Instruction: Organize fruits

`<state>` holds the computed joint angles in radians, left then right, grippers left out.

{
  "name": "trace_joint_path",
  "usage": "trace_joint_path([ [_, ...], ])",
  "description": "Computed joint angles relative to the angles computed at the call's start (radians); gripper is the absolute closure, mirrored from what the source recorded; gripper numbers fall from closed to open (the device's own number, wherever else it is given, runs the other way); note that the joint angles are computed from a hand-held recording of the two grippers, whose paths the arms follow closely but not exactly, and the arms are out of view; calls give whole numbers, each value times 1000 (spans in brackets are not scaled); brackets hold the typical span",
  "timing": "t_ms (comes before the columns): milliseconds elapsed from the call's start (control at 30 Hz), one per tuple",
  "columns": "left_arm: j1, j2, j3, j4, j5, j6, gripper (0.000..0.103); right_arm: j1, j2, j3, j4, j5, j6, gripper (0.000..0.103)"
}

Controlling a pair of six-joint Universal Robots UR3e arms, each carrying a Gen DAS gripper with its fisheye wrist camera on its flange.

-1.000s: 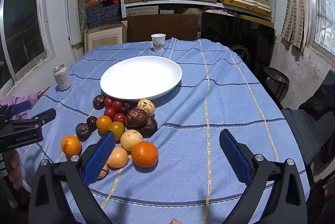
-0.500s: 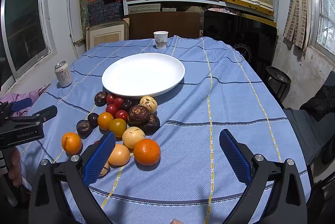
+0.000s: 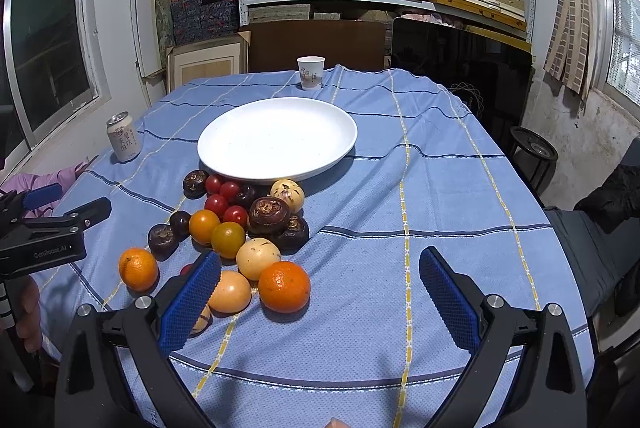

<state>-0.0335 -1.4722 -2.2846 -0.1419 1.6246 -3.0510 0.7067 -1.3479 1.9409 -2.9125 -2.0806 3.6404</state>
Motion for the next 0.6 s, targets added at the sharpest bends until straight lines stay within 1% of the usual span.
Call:
trace_joint_path([
  [600,2,-2,-4,4,0,3,4,6,16,-12,0,-4,-5,3],
])
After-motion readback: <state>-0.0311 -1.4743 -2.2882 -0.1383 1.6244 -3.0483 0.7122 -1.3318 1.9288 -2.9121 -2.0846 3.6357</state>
